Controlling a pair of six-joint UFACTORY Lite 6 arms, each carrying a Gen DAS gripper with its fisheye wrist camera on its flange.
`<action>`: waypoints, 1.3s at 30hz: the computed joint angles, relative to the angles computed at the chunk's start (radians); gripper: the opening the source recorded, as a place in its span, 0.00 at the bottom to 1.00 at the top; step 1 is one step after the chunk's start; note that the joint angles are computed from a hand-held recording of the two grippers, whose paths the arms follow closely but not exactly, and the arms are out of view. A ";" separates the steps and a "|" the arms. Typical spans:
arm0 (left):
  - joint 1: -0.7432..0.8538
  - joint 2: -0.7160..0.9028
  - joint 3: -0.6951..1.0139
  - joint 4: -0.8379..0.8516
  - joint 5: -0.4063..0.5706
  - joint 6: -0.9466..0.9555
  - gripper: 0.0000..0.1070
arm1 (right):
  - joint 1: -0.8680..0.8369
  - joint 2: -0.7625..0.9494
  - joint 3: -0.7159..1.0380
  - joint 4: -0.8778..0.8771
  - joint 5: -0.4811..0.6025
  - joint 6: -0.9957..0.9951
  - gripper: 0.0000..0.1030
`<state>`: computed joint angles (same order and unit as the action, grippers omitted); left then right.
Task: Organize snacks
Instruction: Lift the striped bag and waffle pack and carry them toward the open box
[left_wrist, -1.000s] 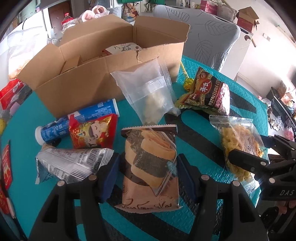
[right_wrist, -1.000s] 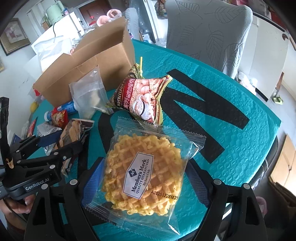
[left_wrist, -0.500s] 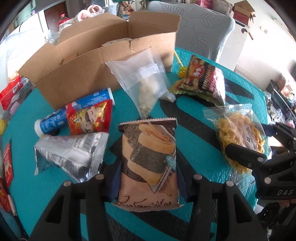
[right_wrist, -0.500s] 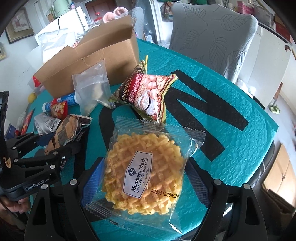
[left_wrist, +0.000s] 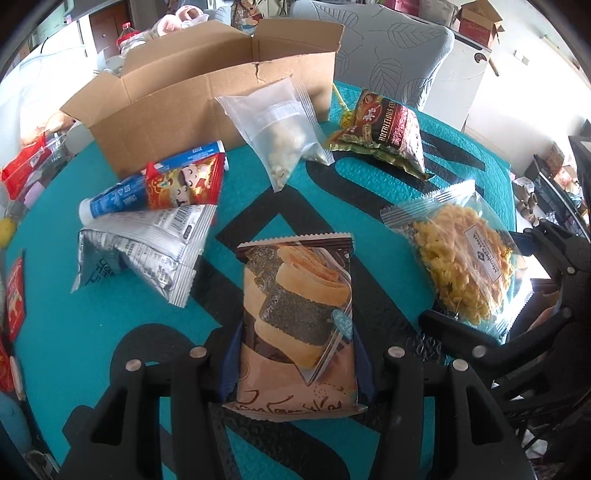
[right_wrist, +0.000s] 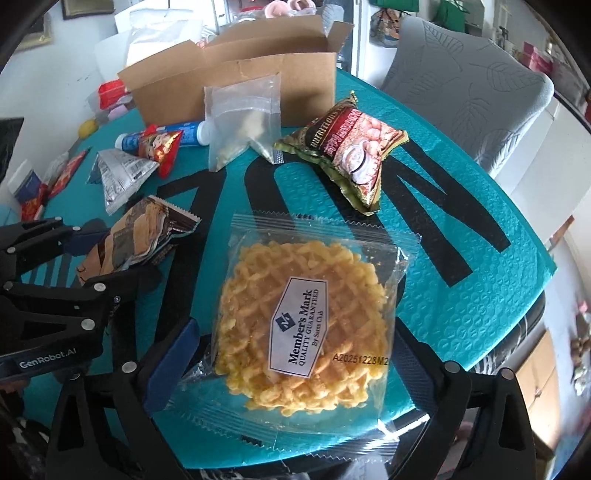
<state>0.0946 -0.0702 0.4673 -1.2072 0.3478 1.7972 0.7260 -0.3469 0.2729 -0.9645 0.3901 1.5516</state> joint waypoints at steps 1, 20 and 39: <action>-0.007 0.005 0.006 -0.017 -0.006 0.009 0.48 | 0.020 0.020 0.008 -0.060 0.015 0.072 1.00; 0.071 -0.127 -0.069 -0.036 0.082 0.124 0.46 | 0.027 -0.189 -0.080 -0.015 -0.013 0.077 0.70; 0.129 -0.297 0.071 0.105 0.247 -0.112 0.46 | 0.011 -0.366 0.051 0.175 0.079 -0.255 0.70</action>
<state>0.2235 -0.3673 0.5387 -1.1024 0.5945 1.6854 0.7366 -0.7127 0.3235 -0.7891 0.4686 1.2970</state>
